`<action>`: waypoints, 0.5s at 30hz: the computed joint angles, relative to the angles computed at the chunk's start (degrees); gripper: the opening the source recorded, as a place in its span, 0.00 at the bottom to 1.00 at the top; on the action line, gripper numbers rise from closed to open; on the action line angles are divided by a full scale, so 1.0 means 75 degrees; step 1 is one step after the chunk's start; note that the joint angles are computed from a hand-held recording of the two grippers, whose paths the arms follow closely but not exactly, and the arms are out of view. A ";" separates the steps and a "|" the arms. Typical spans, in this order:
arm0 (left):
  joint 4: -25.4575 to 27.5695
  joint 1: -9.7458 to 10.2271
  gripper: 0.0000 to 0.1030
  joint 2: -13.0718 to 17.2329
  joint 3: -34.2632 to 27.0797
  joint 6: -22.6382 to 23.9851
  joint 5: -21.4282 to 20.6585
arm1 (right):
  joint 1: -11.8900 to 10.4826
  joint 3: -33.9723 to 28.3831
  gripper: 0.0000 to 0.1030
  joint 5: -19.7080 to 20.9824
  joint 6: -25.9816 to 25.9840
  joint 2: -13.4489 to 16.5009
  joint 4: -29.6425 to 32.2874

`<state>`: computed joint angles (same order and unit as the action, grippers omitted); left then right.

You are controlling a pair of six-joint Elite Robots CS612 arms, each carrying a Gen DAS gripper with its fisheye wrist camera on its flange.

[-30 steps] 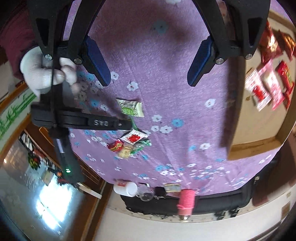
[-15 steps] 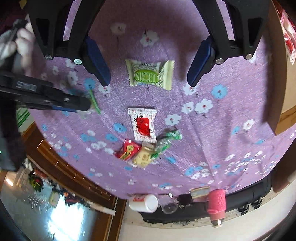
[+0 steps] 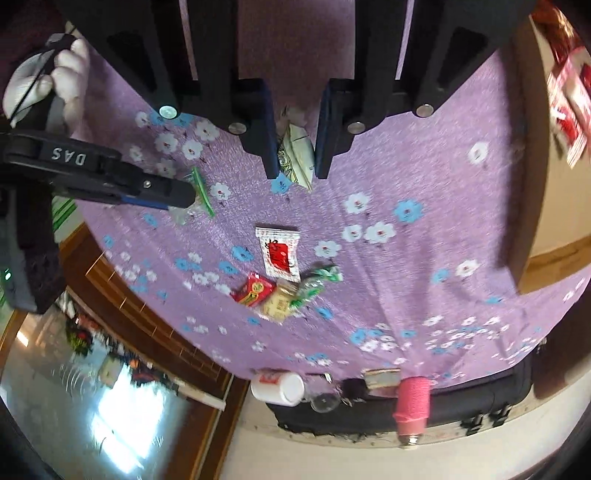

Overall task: Organize snacks
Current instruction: 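Grasp the clear green-ended packet with the right tool while the left tool grasps a pale green packet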

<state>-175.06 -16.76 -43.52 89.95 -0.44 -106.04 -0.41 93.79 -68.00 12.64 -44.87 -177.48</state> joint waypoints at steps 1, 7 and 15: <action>-0.0034 0.0035 0.18 -0.0022 0.0034 -0.0076 -0.0058 | 0.0024 0.0006 0.29 -0.0011 -0.0024 -0.0017 -0.0024; -0.0308 0.0272 0.18 -0.0155 0.0314 -0.0435 -0.0551 | 0.0120 0.0085 0.29 -0.0010 0.0010 -0.0100 -0.0127; -0.1348 0.0684 0.18 -0.0590 0.0824 -0.1109 -0.0240 | 0.0377 -0.0101 0.29 0.0189 -0.0417 -0.0192 0.0036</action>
